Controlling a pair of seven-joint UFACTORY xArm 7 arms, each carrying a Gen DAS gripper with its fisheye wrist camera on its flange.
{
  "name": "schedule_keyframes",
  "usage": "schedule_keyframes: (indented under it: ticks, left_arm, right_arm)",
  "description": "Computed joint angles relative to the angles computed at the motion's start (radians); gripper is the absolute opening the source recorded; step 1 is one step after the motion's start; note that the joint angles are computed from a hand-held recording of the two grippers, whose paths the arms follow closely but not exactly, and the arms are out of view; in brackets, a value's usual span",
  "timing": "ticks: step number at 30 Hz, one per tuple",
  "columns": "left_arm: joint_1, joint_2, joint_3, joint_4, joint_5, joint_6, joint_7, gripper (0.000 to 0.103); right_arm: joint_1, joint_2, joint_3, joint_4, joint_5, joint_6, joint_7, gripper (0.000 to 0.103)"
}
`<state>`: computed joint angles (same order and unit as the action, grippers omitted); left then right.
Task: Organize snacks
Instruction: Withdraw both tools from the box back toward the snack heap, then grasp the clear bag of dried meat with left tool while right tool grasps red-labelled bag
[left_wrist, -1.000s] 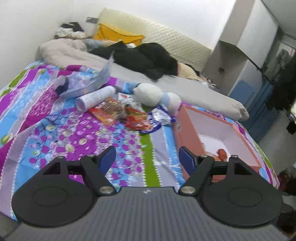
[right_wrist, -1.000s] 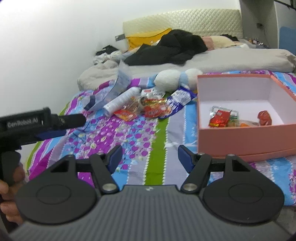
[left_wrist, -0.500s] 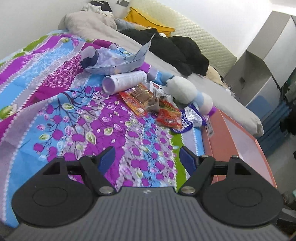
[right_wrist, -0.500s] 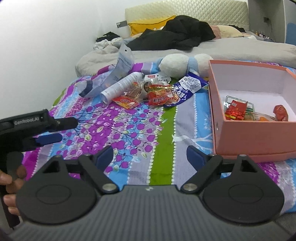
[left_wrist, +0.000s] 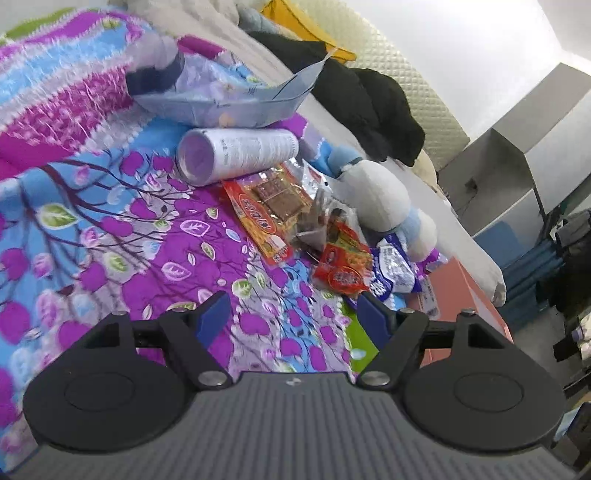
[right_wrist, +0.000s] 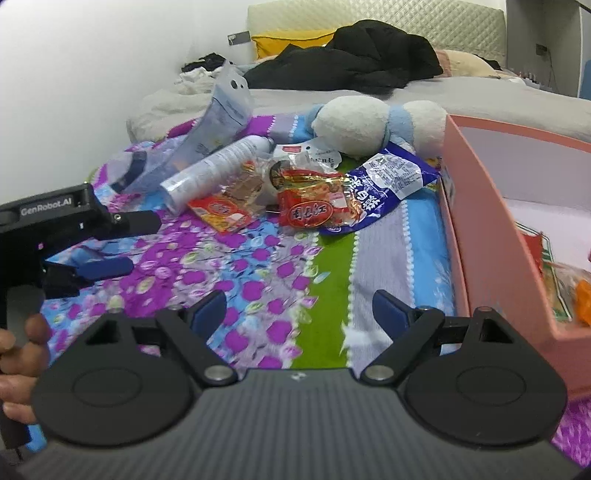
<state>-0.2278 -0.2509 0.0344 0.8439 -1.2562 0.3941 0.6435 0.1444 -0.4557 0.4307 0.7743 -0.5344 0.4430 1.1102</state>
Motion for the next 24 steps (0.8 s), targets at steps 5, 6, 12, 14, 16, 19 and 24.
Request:
schedule_keyframes:
  ticks: [5, 6, 12, 14, 16, 19, 24]
  left_arm:
    - [0.017, 0.135, -0.010, 0.096, -0.085, 0.000, 0.076, 0.072]
    - [0.027, 0.161, -0.014, 0.117, -0.116, 0.011, 0.105, 0.070]
    - [0.098, 0.311, -0.067, 0.237, -0.195, 0.016, 0.164, 0.061]
    - [0.117, 0.346, -0.085, 0.273, -0.220, 0.014, 0.201, 0.061]
    - [0.130, 0.380, -0.101, 0.309, -0.229, 0.004, 0.219, 0.061]
    - [0.142, 0.431, -0.123, 0.364, -0.228, -0.019, 0.224, 0.061]
    - [0.147, 0.496, -0.162, 0.436, -0.208, -0.092, 0.209, 0.061]
  right_arm:
    - [-0.091, 0.123, 0.036, 0.067, -0.152, -0.042, 0.079, 0.087]
    - [-0.100, 0.152, 0.034, 0.085, -0.187, -0.048, 0.100, 0.087]
    - [-0.114, 0.339, 0.024, 0.223, -0.413, -0.015, 0.219, 0.087]
    - [-0.101, 0.389, 0.005, 0.262, -0.471, -0.001, 0.249, 0.087]
    - [-0.086, 0.433, -0.017, 0.299, -0.557, -0.001, 0.284, 0.087]
    - [-0.051, 0.491, -0.052, 0.350, -0.598, 0.015, 0.268, 0.088]
    - [0.015, 0.560, -0.111, 0.415, -0.615, 0.054, 0.215, 0.088]
